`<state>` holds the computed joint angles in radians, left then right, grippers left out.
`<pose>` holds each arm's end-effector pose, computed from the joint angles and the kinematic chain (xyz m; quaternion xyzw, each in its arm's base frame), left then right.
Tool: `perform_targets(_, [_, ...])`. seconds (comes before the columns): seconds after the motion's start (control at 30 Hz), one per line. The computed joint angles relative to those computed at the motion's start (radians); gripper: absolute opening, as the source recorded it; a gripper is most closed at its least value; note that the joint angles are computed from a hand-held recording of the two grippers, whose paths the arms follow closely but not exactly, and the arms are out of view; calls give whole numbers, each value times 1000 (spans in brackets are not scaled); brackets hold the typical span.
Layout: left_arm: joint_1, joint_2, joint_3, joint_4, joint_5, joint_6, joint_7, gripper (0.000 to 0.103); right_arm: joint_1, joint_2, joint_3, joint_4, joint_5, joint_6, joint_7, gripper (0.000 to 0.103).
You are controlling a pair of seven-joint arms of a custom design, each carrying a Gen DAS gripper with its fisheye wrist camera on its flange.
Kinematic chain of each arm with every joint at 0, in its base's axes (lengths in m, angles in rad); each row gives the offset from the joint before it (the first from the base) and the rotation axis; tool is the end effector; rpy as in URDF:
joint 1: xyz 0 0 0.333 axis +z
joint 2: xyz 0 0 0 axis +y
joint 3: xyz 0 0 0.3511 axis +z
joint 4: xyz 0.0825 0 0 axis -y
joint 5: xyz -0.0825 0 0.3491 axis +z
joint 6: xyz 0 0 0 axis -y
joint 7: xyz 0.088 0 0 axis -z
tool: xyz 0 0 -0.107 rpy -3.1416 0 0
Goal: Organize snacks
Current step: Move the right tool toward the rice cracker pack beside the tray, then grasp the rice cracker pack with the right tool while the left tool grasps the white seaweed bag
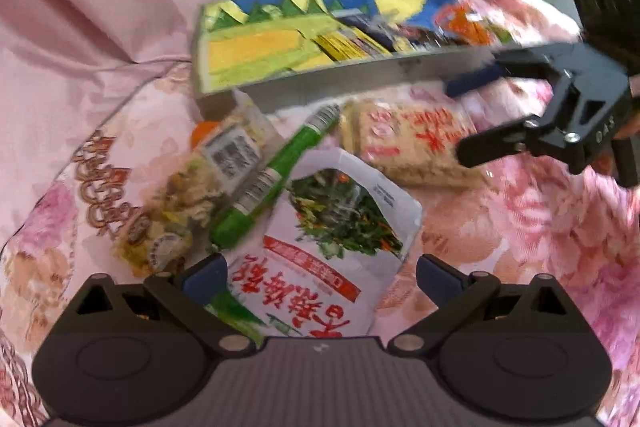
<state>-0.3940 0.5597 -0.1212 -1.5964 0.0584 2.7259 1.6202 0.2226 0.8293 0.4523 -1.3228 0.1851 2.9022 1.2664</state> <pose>0.6385 -0.3421 0.4223 -0.4585 0.8423 -0.2460 0.1407 0.6919 0.3737 0.4014 -0.7882 0.4459 -0.0699 0.4184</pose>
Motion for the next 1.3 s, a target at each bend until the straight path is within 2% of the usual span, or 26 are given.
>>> perform_targets(0.1, [-23, 9, 21, 6, 50, -5, 20, 103, 54, 50, -45, 118, -54, -101, -31, 102])
perform_targets(0.23, [-35, 8, 34, -9, 73, 15, 10, 103, 121, 72, -132, 174, -89, -155, -38, 98])
perform_targets(0.37, [-63, 5, 62, -6, 99, -4, -36, 101, 142, 36, -177, 97, -107, -83, 0, 83])
perform_targets(0.47, [-89, -1, 83, 4, 127, -36, -108, 95, 140, 3, -187, 41, -118, -55, 49, 78])
perform_targets(0.67, [-100, -36, 64, -14, 127, -110, -286, 94, 165, -122, -244, -178, -183, 49, 193, 78])
perform_targets(0.73, [-84, -46, 35, -26, 103, -120, -310, 98, 191, -179, -282, -270, -209, 90, 266, 78])
perform_targets(0.87, [-72, -57, 7, -31, 83, -145, -336, 101, 264, -264, -373, -390, -265, 111, 420, 78])
perform_targets(0.93, [-72, -53, 6, -19, 94, -163, -335, 101, 306, -289, -421, -427, -307, 122, 485, 78])
perform_targets(1.0, [-67, -46, 6, -5, 88, -171, -352, 101, 325, -300, -445, -451, -332, 143, 544, 80])
perform_targets(1.13, [-76, -23, 32, 28, 107, -178, -429, 101, 316, -297, -443, -481, -362, 209, 624, 81])
perform_targets(1.3, [-98, -12, 52, 30, 173, -181, -465, 98, 335, -283, -476, -483, -429, 256, 700, 86])
